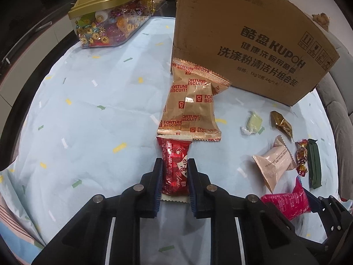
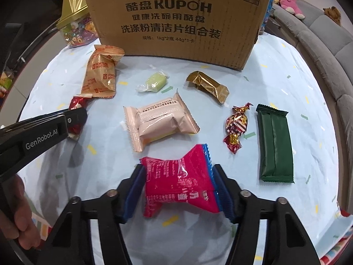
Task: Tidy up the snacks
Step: 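Grasp the red wrapper with the left tool while the right tool grasps the pink packet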
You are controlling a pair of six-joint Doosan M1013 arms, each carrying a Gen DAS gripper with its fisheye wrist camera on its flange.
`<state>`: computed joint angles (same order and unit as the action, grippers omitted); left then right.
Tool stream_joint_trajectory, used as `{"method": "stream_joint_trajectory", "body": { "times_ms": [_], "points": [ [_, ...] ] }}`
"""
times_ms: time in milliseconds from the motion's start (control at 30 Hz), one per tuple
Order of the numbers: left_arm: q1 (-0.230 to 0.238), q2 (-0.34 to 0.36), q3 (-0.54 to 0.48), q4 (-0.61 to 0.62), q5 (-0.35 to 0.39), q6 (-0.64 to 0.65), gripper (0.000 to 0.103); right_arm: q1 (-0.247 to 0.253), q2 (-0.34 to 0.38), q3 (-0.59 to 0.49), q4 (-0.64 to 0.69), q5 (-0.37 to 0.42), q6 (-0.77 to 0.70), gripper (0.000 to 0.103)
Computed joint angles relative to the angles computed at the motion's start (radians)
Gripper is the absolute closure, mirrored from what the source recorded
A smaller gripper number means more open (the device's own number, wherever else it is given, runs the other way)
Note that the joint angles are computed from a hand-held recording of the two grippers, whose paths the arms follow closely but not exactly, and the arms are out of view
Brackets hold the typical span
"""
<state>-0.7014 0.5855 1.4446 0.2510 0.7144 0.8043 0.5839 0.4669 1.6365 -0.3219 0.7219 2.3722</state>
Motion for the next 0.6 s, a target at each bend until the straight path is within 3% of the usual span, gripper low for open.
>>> {"method": "stream_joint_trajectory", "body": {
  "times_ms": [167,600],
  "points": [
    [-0.009,-0.012,0.012,0.009,-0.005,-0.007,0.082,0.001,-0.003,0.001,0.012,-0.009,-0.013,0.057],
    [-0.027,-0.040,0.031,0.045,-0.002,-0.012,0.082,-0.013,-0.029,0.023,0.044,-0.021,-0.007,0.058]
  ]
}}
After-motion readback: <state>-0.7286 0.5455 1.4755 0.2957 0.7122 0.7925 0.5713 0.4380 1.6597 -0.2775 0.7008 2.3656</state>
